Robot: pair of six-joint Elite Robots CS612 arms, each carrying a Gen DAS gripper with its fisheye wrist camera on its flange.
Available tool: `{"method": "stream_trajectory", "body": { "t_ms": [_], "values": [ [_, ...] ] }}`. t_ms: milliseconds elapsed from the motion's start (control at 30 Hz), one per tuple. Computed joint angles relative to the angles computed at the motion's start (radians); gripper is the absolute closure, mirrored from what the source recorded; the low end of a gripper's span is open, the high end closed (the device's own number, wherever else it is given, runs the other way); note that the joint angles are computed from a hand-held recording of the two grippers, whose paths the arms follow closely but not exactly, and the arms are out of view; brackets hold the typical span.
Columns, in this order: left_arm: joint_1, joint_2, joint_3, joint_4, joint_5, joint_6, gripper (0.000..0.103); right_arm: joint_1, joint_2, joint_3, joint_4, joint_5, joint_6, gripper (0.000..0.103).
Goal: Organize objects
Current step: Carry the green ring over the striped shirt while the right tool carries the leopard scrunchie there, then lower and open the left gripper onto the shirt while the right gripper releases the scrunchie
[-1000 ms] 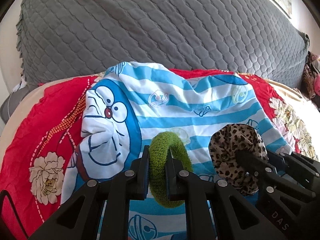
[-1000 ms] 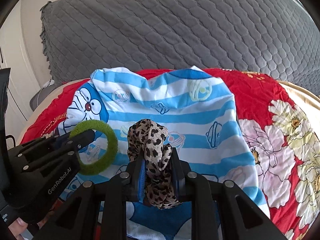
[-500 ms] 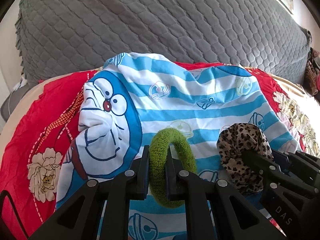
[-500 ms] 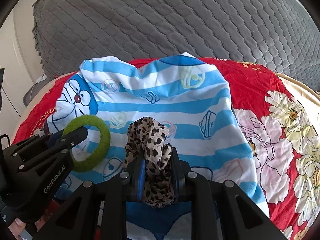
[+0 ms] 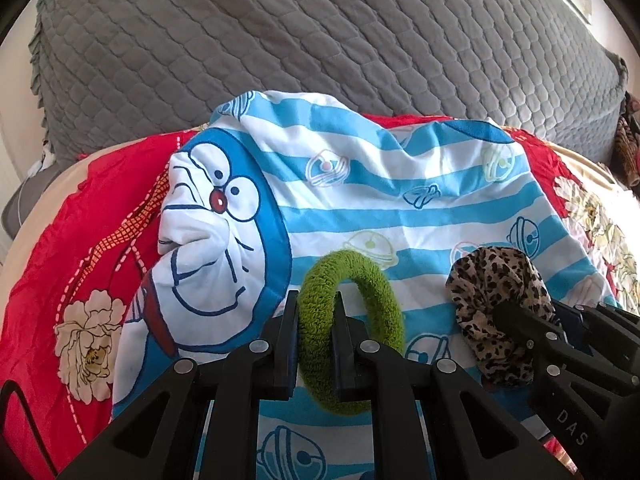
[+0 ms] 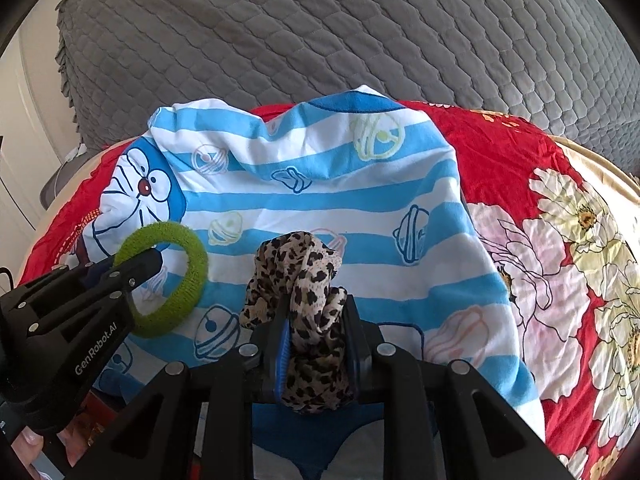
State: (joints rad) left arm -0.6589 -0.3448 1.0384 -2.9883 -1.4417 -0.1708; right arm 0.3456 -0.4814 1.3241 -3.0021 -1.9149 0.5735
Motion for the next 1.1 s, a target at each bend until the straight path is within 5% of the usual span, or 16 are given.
{"method": "stream_trajectory", "body": {
  "t_ms": [233,533,1100],
  "values": [
    [0.004,0.000,0.000,0.012,-0.005,-0.016,0.085,0.001,0.001,-0.006,0.020,-0.003,0.008,0.078],
    [0.007,0.001,-0.001,0.033,-0.010,-0.016,0.061,-0.001,0.000,-0.004,0.033,-0.004,0.030,0.070],
    [0.009,-0.017,0.035,0.003,-0.007,-0.019,0.049,0.000,-0.003,-0.006,0.043,-0.004,0.033,0.057]
  ]
}}
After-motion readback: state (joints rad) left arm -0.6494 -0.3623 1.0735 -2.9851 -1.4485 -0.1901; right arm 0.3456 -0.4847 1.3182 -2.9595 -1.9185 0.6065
